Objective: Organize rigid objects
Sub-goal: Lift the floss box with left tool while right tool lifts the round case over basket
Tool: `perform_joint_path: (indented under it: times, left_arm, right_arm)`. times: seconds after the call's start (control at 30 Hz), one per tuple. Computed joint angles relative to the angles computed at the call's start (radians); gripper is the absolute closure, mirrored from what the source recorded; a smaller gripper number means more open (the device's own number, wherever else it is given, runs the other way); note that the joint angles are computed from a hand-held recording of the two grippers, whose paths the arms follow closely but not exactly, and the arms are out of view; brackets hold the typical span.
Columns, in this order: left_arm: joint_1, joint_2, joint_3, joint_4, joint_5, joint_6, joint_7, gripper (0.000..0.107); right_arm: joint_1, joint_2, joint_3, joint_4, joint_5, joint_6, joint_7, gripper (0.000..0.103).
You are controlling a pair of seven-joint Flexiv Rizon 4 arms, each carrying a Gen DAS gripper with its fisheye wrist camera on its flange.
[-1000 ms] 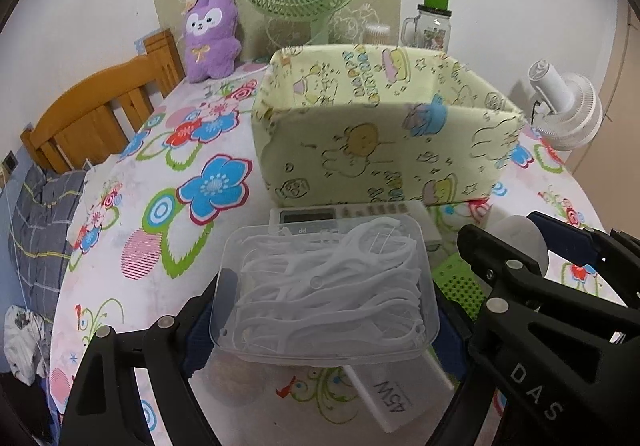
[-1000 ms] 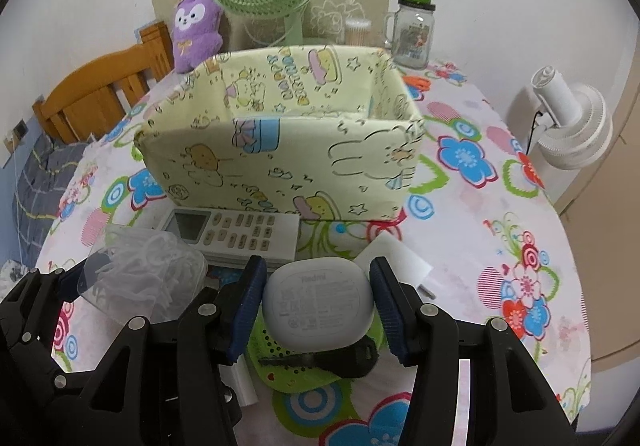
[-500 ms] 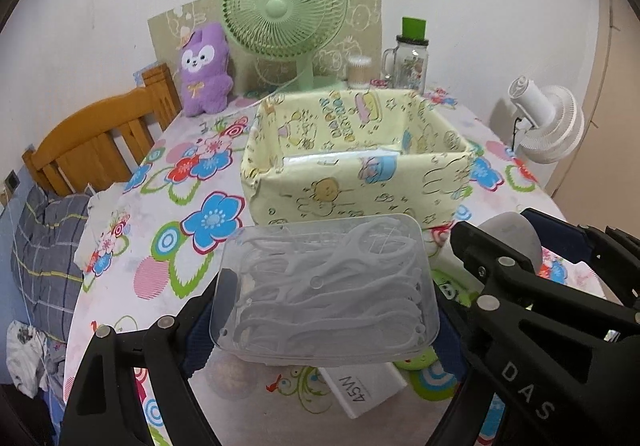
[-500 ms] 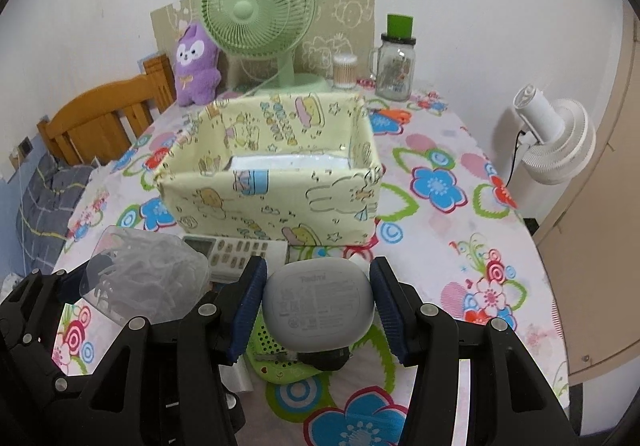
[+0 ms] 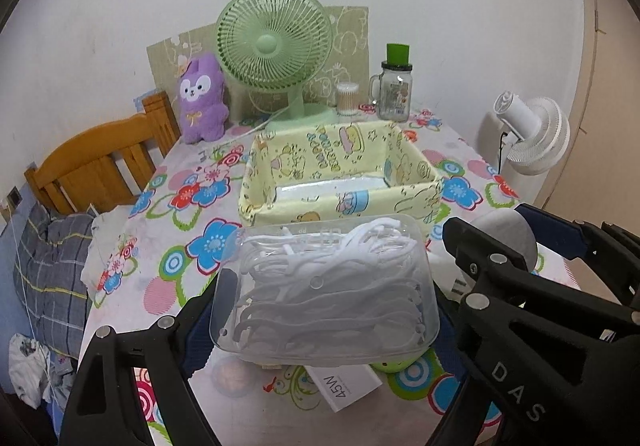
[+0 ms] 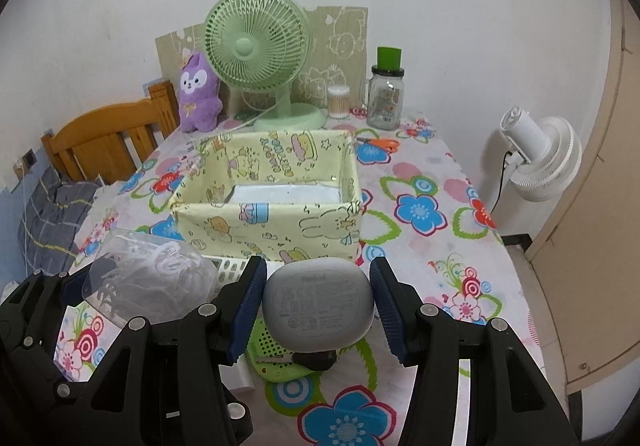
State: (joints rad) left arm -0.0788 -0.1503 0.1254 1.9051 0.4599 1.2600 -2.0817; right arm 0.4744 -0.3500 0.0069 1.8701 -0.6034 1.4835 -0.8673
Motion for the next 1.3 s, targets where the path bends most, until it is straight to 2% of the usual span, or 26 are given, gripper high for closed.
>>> perform_joint_path:
  times: [0.17, 0.53, 0.7, 0.83, 1.07, 1.3]
  left_arm:
    - [-0.002, 0.006, -0.003, -0.007, 0.008, 0.006, -0.004, 0.017]
    - [0.001, -0.004, -0.004, -0.03, 0.0, -0.001, 0.002, 0.017]
    - [0.004, -0.023, 0.0, -0.057, -0.01, -0.002, 0.014, 0.017]
    - [0.015, -0.047, -0.004, -0.071, -0.06, 0.008, 0.063, 0.017]
    - [0.014, -0.091, 0.005, -0.114, -0.121, 0.016, 0.126, 0.017]
    - [-0.008, -0.136, 0.04, -0.188, -0.113, 0.008, 0.128, 0.017]
  right_arm:
    - [0.014, 0.014, -0.029, 0.008, -0.031, 0.018, 0.029, 0.046]
    - [-0.003, -0.005, -0.001, -0.029, -0.005, 0.007, 0.004, 0.046]
    - [-0.044, -0.036, 0.068, -0.086, 0.075, -0.024, -0.072, 0.046]
    - [-0.019, -0.057, 0.041, -0.122, 0.081, -0.038, -0.082, 0.046]
    - [-0.017, -0.101, 0.048, -0.2, 0.111, -0.065, -0.123, 0.046]
    - [-0.025, -0.154, 0.069, -0.297, 0.157, -0.1, -0.182, 0.046]
